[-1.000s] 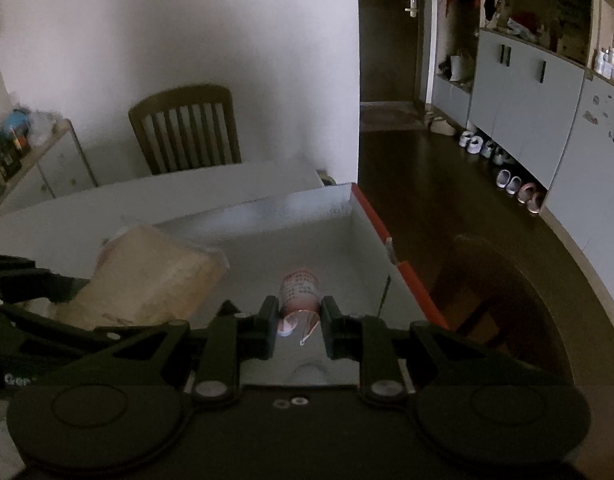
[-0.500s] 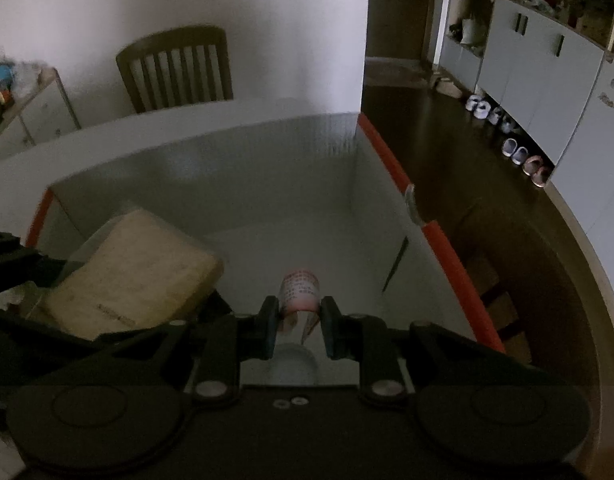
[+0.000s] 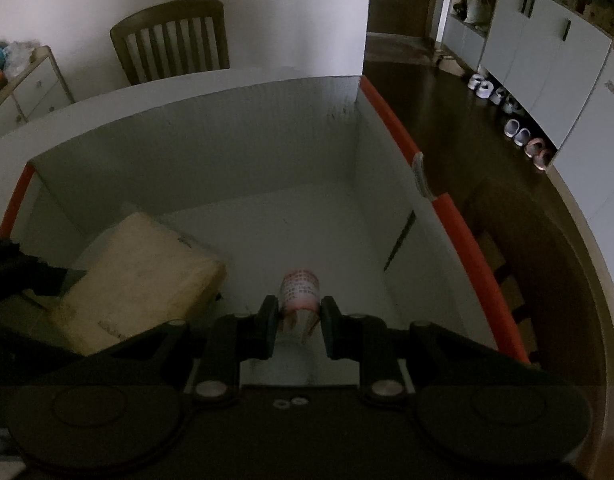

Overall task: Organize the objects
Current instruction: 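Lower the bread bag into the box with the left gripper while the right gripper releases the bottle inside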

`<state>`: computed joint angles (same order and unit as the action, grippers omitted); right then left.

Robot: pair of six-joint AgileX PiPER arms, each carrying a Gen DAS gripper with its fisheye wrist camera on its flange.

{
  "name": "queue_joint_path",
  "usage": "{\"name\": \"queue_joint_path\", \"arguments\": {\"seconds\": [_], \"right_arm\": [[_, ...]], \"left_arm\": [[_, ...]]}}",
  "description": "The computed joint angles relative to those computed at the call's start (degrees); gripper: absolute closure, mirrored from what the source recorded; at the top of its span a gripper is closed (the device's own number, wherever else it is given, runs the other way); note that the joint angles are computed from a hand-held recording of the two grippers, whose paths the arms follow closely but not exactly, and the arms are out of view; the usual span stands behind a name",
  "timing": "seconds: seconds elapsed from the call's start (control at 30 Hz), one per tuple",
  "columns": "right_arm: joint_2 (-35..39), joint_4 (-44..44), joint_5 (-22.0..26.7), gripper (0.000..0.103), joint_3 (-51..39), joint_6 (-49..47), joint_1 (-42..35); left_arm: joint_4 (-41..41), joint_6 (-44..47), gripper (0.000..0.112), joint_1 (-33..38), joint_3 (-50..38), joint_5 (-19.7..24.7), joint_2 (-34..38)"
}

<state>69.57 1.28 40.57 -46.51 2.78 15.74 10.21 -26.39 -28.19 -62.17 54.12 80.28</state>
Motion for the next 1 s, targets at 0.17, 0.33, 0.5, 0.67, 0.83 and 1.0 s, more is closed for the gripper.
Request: {"name": "queue_joint_path", "arguments": {"seconds": [0.17,0.33,0.5,0.67,0.83,1.0], "right_arm": [[-1.2,2.3,0.7,0.08,0.5,-2.8,-1.7],[-3.7,5.1,1.8,0.078,1.0,-6.2,-4.4],[-6.2,5.8,4.1,0.076,0.3,-7.4,-4.7],[-9.4,5.3,6.8,0.076,-1.2,-6.8,-3.5],[-13.1,3.4,9.5,0.075,-2.8,-3.9,0.0],[-17.4,-0.7,11.6,0.074,-3.2,1.9,5.9]], "left_arm": [[-1.5,0.2,0.038,0.6,0.7,-0.8,-1.4],[-3.0,1.1,0.031,1.6,1.6,-1.6,-4.3],[-2.6,1.0,0.031,0.8,1.5,-1.0,-7.0],[-2.0,0.3,0.031,0.6,2.1,-0.8,-11.1],[-1.9,-0.1,0.031,1.2,2.4,0.5,-15.6],[-2.3,1.1,0.031,2.2,2.9,2.2,-20.9]]}}
